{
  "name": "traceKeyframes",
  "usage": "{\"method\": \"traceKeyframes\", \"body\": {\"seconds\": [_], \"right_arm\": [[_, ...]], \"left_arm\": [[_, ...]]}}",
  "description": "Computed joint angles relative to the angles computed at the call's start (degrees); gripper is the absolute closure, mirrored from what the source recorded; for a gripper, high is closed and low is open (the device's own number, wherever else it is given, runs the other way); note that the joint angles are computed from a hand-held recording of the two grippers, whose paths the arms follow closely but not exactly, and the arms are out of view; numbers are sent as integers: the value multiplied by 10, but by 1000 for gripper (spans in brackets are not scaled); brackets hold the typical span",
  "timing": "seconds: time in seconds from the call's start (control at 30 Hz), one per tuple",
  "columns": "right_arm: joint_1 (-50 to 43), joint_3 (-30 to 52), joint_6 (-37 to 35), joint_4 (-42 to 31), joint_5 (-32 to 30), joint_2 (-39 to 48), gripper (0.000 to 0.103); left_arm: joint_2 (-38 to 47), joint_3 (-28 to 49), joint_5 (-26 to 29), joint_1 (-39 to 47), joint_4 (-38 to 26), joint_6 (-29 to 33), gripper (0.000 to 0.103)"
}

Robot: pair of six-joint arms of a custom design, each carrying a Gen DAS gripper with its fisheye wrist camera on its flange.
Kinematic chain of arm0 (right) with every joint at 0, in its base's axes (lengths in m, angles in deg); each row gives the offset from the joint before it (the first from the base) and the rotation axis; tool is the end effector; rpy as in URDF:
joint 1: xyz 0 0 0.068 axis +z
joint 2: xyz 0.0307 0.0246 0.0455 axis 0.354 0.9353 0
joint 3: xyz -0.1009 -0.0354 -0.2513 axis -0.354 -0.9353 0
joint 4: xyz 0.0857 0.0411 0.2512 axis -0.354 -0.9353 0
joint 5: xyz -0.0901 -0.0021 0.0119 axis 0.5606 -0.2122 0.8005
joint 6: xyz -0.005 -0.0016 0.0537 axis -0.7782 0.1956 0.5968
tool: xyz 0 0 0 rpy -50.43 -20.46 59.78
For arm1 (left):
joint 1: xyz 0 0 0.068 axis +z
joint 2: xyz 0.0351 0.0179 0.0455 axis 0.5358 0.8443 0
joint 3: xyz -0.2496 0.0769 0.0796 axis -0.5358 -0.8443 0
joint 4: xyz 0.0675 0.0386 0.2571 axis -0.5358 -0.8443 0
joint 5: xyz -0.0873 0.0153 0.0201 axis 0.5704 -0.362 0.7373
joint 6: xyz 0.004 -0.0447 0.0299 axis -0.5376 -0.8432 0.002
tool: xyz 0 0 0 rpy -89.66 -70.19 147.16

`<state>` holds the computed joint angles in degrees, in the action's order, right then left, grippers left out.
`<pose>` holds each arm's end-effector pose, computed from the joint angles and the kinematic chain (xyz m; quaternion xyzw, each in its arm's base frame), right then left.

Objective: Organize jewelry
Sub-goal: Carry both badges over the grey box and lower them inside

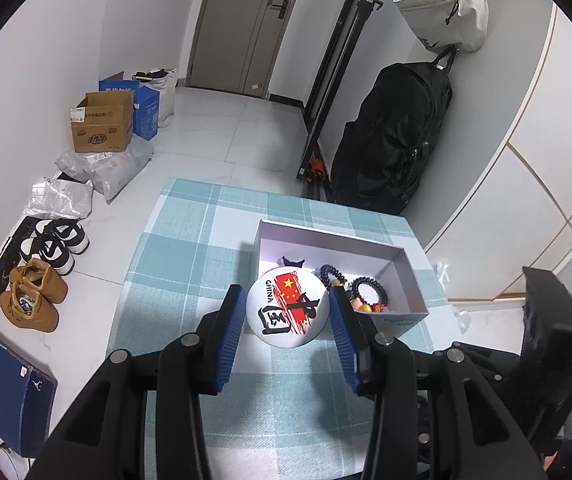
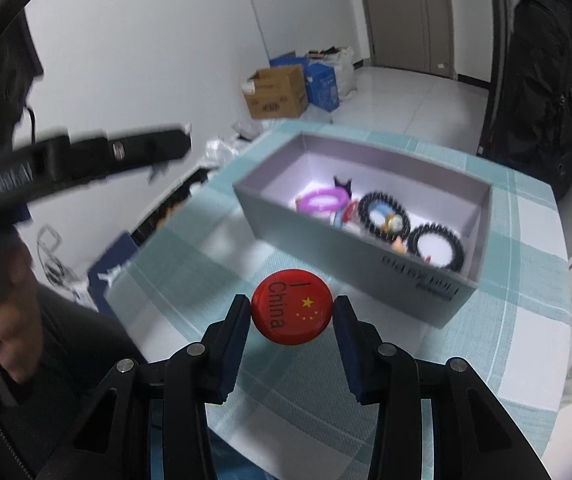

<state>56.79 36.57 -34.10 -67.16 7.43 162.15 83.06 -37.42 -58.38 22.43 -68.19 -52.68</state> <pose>0.2128 0.1452 0.0955 0.0219 0.9331 0.1120 0.3410 0.3289 -0.0767 0.1303 0.2433 0.8793 -0.2566 0.3192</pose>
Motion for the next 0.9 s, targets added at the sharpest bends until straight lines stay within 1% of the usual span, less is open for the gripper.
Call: {"method": "traceKeyframes", "body": {"seconds": [0.23,0.5,0.63,0.9], "right_arm": [[-37,-10,-6,28,-22,-34,62],[-70,-19,-8,36,-41,-72,62],[-91,-20,-9,41,-55,-79,62],[-131,-13,4,52,-78,-70,62]], "left_arm": [[4,15,5,-12,-5,-10,66],[33,47,-2,-32,-17,-27,66],[42,55,-16,-44,-12,-35,66],[65,81,-18,-57,-30,-49,66]]}}
